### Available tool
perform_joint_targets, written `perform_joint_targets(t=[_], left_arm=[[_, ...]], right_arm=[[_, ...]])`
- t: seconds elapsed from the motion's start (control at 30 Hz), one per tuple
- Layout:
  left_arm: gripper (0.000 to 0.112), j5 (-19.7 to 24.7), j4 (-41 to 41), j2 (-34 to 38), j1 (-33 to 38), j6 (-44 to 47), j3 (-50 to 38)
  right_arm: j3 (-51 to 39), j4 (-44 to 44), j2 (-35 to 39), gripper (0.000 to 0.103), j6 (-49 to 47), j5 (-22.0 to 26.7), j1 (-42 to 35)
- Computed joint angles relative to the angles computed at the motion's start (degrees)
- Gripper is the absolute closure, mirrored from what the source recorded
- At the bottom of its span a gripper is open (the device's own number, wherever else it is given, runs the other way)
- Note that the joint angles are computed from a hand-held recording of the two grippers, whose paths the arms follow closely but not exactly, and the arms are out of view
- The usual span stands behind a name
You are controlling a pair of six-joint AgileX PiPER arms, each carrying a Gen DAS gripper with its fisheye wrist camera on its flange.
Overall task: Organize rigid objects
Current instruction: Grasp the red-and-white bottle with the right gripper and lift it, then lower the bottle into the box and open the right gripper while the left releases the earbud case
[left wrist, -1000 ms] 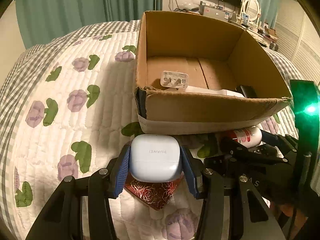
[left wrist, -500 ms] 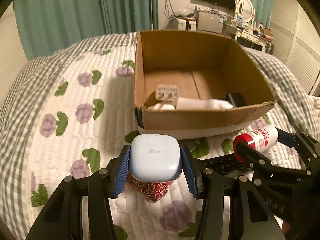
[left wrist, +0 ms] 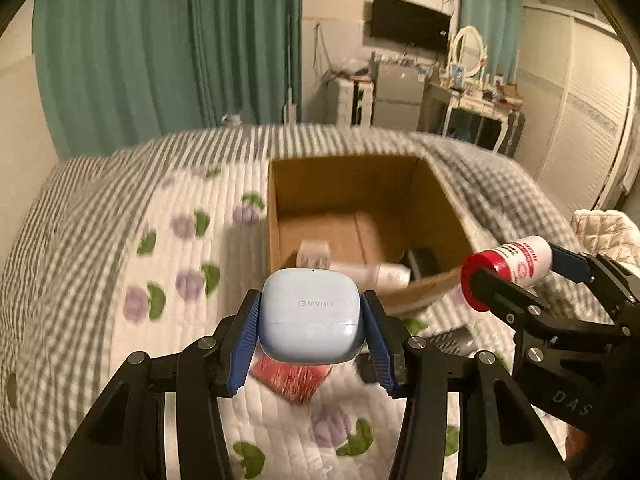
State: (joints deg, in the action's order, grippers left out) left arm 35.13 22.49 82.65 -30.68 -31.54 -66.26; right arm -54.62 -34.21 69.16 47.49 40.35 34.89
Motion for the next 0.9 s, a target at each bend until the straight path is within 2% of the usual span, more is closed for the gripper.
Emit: perform_joint_targets(t=[0.07, 0.23, 0.37, 0.47, 0.67, 0.8, 0.9], left_arm=[[0.062, 0.8, -2.3, 1.6, 0.7, 3.2, -4.1], [0.062, 2.3, -2.2, 9.2, 1.3, 7.0, -14.6], [0.062, 6.1, -10.4, 18.7, 3.6, 13.8, -26.0], [0.062, 6.8, -14.9, 24.4, 4.9, 16.6, -31.0], [0.062, 5.5, -15.9, 33.1, 5.2, 19.1, -35.9], [0.061, 4.0, -15.7, 36.2, 5.0, 19.8, -37.3], [0.057, 3.4, -15.4, 36.6, 4.9, 20.2, -37.2]], right_arm=[[-2.3, 1.4, -0.1, 0.026, -2.5, 0.0, -1.5], [-9.1, 7.6, 2.4, 0.026, -11.6, -2.0, -8.2], [-14.3, 14.4, 7.0, 0.026, -19.3, -4.9, -13.9], [-17.3, 19.1, 11.1, 0.026, -25.6, -6.3, -17.3], [-19.0, 26.3, 18.0, 0.026, -33.8, -10.6, -23.2], [-19.3, 29.8, 21.0, 0.026, -37.3, -12.6, -25.3], [-19.0, 31.0, 22.2, 0.026, -38.5, -13.8, -25.9]])
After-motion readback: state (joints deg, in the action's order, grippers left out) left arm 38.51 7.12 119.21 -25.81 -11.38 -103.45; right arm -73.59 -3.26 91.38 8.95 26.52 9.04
